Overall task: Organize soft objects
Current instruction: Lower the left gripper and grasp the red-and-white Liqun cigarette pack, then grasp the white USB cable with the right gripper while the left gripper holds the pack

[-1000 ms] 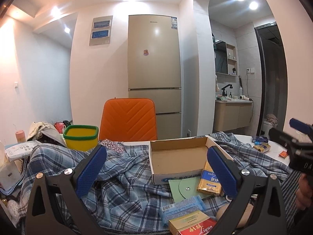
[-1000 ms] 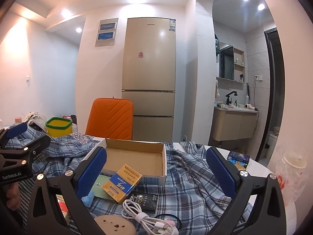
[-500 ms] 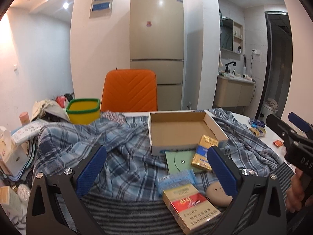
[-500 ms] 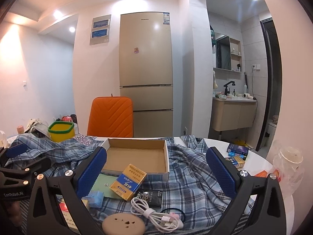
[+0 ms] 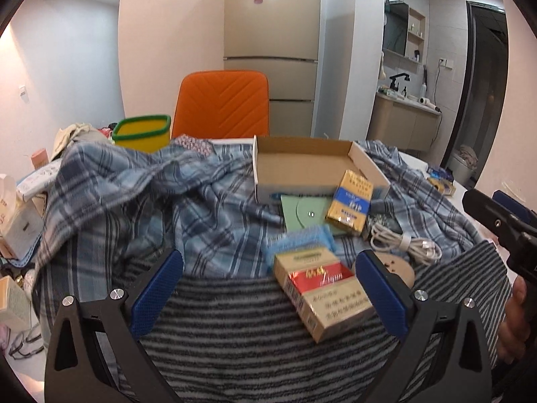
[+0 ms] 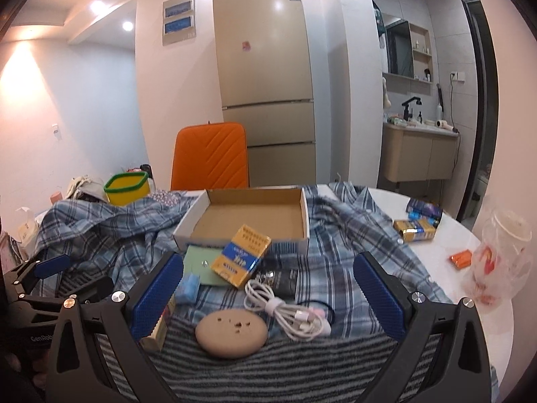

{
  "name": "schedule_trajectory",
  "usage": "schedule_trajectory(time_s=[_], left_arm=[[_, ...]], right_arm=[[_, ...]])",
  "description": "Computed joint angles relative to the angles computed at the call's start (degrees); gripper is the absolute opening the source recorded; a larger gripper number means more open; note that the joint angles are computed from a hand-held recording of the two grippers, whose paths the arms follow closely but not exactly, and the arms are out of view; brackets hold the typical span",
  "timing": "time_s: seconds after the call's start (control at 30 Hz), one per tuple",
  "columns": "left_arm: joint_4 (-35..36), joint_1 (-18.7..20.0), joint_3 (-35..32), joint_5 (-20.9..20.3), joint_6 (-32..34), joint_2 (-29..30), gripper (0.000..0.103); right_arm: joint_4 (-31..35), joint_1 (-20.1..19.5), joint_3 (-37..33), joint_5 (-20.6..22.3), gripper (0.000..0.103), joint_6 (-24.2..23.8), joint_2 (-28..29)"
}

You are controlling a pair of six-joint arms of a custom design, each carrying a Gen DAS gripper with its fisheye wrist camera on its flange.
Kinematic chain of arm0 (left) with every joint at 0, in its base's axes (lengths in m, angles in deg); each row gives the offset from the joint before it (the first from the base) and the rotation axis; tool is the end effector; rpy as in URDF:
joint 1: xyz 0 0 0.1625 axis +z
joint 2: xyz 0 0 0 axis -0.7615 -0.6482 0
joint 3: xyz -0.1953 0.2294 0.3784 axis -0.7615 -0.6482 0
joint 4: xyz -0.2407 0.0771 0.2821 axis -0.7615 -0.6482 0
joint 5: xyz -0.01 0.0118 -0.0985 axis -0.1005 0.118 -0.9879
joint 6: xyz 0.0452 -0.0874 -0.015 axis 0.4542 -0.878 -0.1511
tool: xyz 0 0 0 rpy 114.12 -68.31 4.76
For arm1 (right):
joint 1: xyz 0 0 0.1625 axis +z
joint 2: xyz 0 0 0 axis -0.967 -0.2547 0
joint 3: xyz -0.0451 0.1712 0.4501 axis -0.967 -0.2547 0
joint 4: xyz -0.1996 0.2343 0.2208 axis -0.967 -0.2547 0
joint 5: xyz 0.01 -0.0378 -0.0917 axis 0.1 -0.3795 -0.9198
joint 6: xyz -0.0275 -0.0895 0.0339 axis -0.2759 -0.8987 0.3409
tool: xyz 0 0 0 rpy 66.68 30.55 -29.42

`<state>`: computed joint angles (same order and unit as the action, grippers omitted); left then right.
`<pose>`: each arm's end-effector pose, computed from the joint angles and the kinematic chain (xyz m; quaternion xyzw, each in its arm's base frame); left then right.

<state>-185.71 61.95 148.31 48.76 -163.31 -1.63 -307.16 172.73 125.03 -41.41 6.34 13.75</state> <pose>-0.2539 -0.2818 0.0938 0.0876 0.8177 -0.4463 0.3529 0.1581 -0.3350 0.2352 0.2995 -0.8302 0.4208 0.2097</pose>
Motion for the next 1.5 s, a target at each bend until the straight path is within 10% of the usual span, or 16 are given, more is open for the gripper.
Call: schedule_trajectory(time_s=[0.3, 0.8, 1.1, 1.5], left_arm=[[-6.28, 1.07, 0.07, -3.62, 2.43, 2.03, 0.102], [9.4, 4.97, -10.49, -4.4, -8.85, 8.22, 0.102], [3.91, 6.6, -9.99, -7.37, -2.87, 8.84, 0.058], [3.62, 2.68, -6.02, -0.89, -3.76, 5.1, 0.055]], right_arm=[[1.53, -1.33, 0.39, -2.08, 0.103, -0.31, 2.2], [-5.13, -2.69, 0.41, -4.48, 0.103, -4.9, 3.43], [-0.35, -4.23, -0.29, -3.9, 0.103, -3.17, 1.11], [8.8, -4.04, -0.8, -1.85, 0.103, 0.13, -1.64]])
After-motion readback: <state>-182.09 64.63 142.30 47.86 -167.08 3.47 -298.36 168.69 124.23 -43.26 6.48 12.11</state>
